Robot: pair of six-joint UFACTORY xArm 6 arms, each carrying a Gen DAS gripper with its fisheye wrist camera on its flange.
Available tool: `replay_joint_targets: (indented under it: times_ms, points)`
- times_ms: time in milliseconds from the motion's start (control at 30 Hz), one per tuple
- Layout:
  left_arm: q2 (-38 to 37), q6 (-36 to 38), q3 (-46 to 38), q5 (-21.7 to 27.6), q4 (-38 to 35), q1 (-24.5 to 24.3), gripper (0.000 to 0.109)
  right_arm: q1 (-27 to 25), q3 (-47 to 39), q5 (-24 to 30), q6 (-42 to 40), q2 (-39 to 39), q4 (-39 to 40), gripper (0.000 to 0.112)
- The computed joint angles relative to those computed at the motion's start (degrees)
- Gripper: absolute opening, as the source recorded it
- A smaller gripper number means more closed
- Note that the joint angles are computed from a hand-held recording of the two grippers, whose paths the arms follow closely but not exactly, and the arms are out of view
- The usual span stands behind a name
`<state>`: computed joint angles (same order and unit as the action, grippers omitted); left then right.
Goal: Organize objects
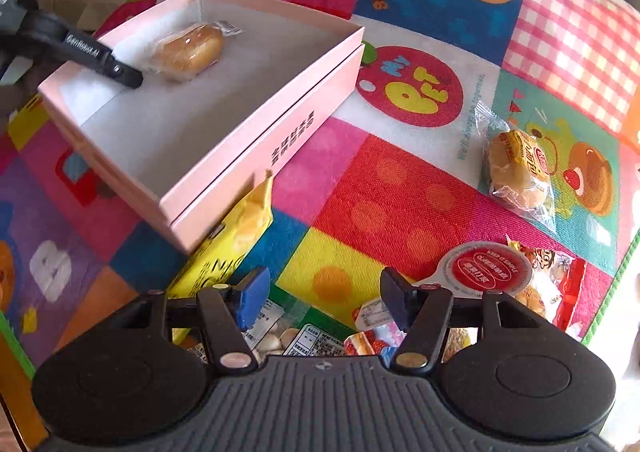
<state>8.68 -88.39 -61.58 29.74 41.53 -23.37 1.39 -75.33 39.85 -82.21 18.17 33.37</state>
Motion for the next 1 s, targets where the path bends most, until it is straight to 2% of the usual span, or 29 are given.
replay_joint_targets:
  times_ms: [100, 167, 267, 400, 433, 467, 533, 633, 767, 800, 900, 967, 1000]
  points:
    - [-0.1, -0.2, 0.2, -0.2, 0.3, 0.0, 0.015, -0.8, 7.4, -6.9, -4.7, -5.7, 3.1, 0.062]
    - [-0.3, -0.4, 0.5, -0.7, 0.5, 0.1, 0.016, -2.9, 8.4, -3.4, -3.5, -8.7, 6.2, 0.064]
    - [-0.4, -0.6, 0.7, -1.0, 0.8, 0.1, 0.016, -5.8, 11.7, 2.2, -4.6, -13.8, 14.0, 0.074]
    - [-0.4, -0.7, 0.8, -1.1, 0.5, 0.0, 0.016, -4.4, 17.9, 1.9, -5.7, -18.1, 19.1, 0.071]
    - [-0.5, -1.0, 0.8, -1.1, 0.5, 0.0, 0.016, -3.3, 19.1, 1.2, -5.7, -18.5, 19.0, 0.063]
    - [-0.5, -1.2, 0.8, -1.1, 0.5, -0.1, 0.016, -1.6, 20.7, -0.8, -5.9, -18.8, 18.9, 0.052]
    - [-0.6, -1.8, 0.9, -1.0, 0.6, -0.3, 0.017, 1.4, 23.2, -5.6, -5.8, -18.8, 17.2, 0.044]
    - [-0.4, -2.0, 0.5, -0.5, 0.0, -0.6, 0.017, 2.9, 25.0, -11.5, -7.7, -18.4, 17.0, 0.04]
    - [0.4, -2.1, -0.3, -1.7, -1.3, -0.6, 0.019, 2.7, 26.3, -21.8, -15.3, -18.0, 23.6, 0.038]
    - [0.6, -2.2, -0.4, -1.9, -1.3, -0.8, 0.019, 1.9, 26.2, -21.9, -14.4, -17.9, 23.1, 0.039]
    - [0.9, -2.3, -0.7, -1.9, -0.6, -1.5, 0.02, -1.8, 25.5, -16.0, -10.1, -19.0, 20.6, 0.042]
    - [0.7, -2.0, -0.3, -2.2, -0.4, -1.6, 0.021, -4.6, 25.4, -10.1, -8.4, -20.6, 19.5, 0.054]
    - [0.5, -1.8, -0.1, -2.3, -0.5, -1.7, 0.021, -5.9, 25.0, -7.5, -7.7, -20.9, 19.4, 0.055]
